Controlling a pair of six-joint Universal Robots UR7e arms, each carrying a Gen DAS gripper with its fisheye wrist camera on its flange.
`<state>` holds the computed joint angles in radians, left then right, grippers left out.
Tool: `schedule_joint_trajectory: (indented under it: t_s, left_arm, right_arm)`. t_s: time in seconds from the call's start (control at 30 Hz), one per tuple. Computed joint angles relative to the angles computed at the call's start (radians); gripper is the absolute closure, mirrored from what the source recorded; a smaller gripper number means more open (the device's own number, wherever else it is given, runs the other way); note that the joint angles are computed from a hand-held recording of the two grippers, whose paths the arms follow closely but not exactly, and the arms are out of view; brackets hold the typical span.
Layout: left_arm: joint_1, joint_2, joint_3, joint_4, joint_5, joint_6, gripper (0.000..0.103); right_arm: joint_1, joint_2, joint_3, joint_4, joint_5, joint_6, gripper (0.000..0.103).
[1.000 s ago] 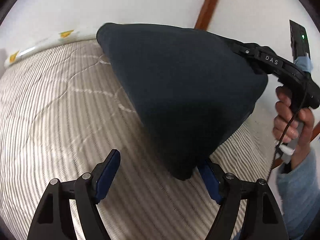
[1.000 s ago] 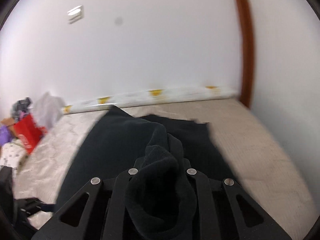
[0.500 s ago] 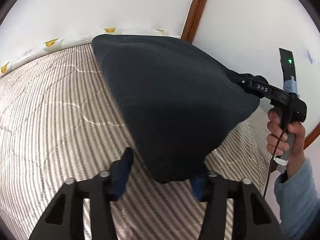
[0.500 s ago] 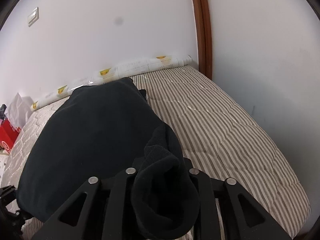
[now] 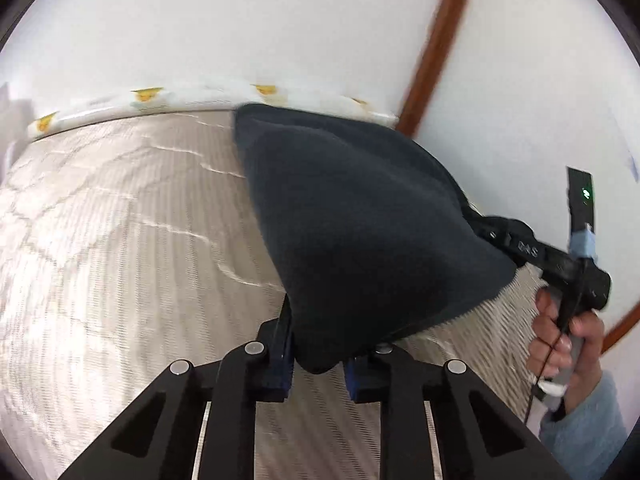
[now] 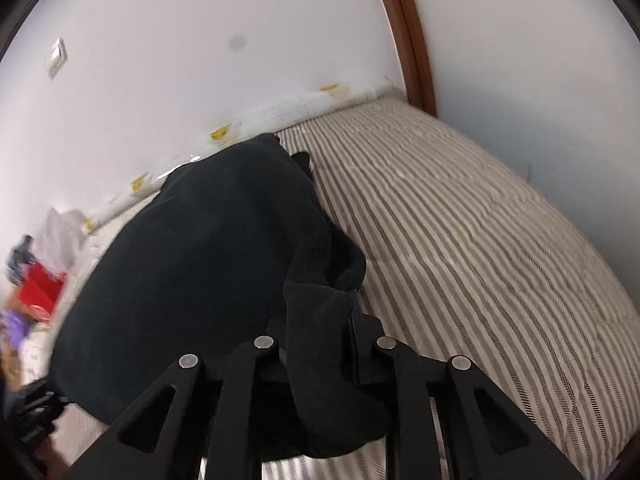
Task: Fold small clothes
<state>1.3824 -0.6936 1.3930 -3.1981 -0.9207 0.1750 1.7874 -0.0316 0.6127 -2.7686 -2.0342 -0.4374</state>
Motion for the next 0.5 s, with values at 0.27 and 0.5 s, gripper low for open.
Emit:
schedule_joint_trajectory:
  t_s: [0.27, 0.5]
  left_arm:
    - [0.045, -0.157, 0.175, -0.103, 0.039, -0.078, 0.086]
    - [0.054, -0.26, 0.352, -0.19, 0.093, -0.122, 0.086]
  right_arm:
    - [0.055, 0.111, -0.138, 0.125, 0.06, 0.006, 0.088]
    - [0.104, 0.179, -0.204, 0.204, 0.098, -0.037, 0.088]
